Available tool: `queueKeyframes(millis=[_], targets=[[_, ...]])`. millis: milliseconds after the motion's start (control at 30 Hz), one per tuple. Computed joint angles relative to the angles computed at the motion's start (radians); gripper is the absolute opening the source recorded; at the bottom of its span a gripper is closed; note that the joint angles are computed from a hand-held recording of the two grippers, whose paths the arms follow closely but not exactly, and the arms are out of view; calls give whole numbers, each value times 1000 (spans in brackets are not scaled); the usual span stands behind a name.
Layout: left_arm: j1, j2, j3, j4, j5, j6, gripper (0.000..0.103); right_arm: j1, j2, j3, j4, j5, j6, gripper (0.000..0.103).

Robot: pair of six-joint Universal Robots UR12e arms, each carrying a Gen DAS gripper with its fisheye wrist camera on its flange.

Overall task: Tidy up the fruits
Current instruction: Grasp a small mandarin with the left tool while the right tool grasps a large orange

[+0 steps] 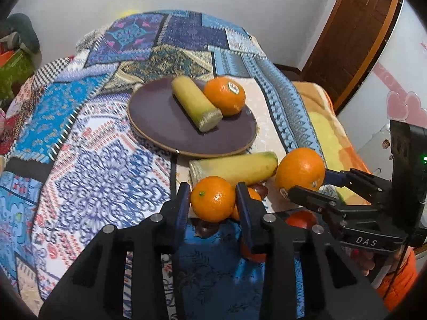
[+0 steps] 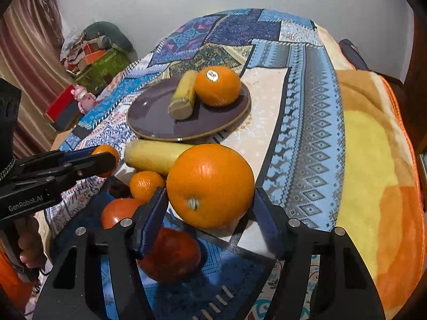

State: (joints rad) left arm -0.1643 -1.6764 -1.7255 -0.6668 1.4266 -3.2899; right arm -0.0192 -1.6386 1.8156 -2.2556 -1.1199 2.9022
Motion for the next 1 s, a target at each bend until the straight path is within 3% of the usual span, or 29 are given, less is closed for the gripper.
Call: queueKeyframes(millis=[400,633,733,900,1000], targets=[[15,1,24,48,42,-4,34,16,33,-44,-55,-7,-5,58],[16,-3,27,47,46,-13,34,22,38,-58,-1,-34,-57,62],[16,-4,26,46,46,-18,34,27,42,-62,36,-64,-73,60],[16,-2,25,45,54,-18,34,17,43,-64,76,-44,-79,57],[17,0,26,44,57,-22,34,19,44,-69,95,-50,-90,61]])
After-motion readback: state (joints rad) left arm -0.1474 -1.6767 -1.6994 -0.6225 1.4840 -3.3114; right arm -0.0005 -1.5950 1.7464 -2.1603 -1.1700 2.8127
